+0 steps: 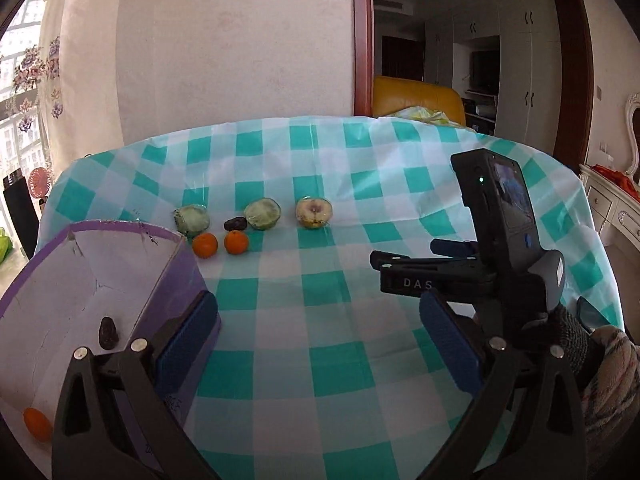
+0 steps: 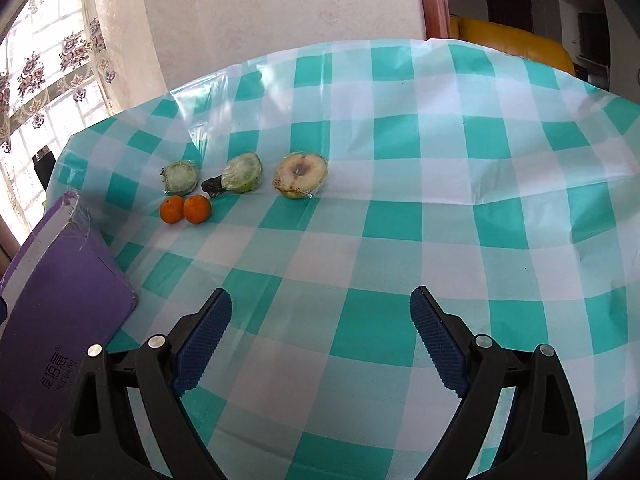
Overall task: Organize fruits
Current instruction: 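Move both tools back over the table toward the remaining fruit, then grasp the second wrapped pear half with the right tool while the left tool grasps a mandarin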
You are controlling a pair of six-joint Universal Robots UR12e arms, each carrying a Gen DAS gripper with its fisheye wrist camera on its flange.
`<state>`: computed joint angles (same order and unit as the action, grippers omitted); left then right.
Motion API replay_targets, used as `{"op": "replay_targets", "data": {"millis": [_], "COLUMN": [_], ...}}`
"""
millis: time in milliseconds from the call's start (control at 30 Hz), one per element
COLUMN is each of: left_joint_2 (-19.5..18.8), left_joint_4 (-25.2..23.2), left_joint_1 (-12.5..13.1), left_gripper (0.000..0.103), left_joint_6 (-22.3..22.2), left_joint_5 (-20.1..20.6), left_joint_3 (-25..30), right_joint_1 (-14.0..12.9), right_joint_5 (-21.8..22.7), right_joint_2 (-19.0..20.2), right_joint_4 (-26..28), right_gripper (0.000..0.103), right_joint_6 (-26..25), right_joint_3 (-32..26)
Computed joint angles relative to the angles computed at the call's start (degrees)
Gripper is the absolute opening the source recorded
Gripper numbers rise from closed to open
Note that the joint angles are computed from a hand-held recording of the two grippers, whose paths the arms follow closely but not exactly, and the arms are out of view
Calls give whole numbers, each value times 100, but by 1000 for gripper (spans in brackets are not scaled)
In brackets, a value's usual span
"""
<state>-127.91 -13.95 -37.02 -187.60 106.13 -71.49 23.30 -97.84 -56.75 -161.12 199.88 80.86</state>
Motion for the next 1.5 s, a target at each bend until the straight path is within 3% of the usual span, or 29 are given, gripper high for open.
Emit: {"op": "replay_targets", "data": {"millis": [67, 167, 267, 400, 567, 767, 933, 1067, 1167, 1300, 1500], "left_joint_2": [-217, -415, -560, -568, -574, -601, -627, -617, -629, -733, -1207], "left_joint_4": [-313, -854, -1287, -1437, -1494, -1554, -1741, -1733, -1758, -1764, -2106], "left_joint_1": [9, 89, 106, 130, 155, 189, 237, 249, 251, 242, 299], "left_gripper": [101, 101, 101, 101, 101, 101, 101, 101, 101, 101, 101], "left_joint_6": [168, 46, 17, 26, 60, 166, -2, -66, -81, -42, -210], "left_joint_5": [74, -90, 40, 60, 39, -157, -374, -434, -423, -336, -226], "left_joint_3": [262, 538, 738, 706, 684, 722, 794, 771, 801, 994, 1884], "right_joint_1": [-54, -112, -141, -170, -150, -77, -36, -7, 4, -10, -170], "right_joint_5": [43, 104, 207, 408, 339, -125, -325, -328, -382, -202, -114], "right_joint_2": [77, 244, 463, 838, 1472, 2102, 2365, 2379, 2312, 2106, 1415], "right_joint_4": [130, 439, 722, 1152, 2015, 2775, 3221, 3160, 2980, 2802, 2042], "right_gripper": [88, 88, 88, 88, 88, 88, 88, 82, 62, 61, 60], "right_joint_6": [6, -59, -263, -483, -750, -743, -718, -833, -772, -801, -427], "right_joint_3": [-101, -387, -775, -1439, -2598, -3768, -4283, -4293, -4149, -3784, -2506]}}
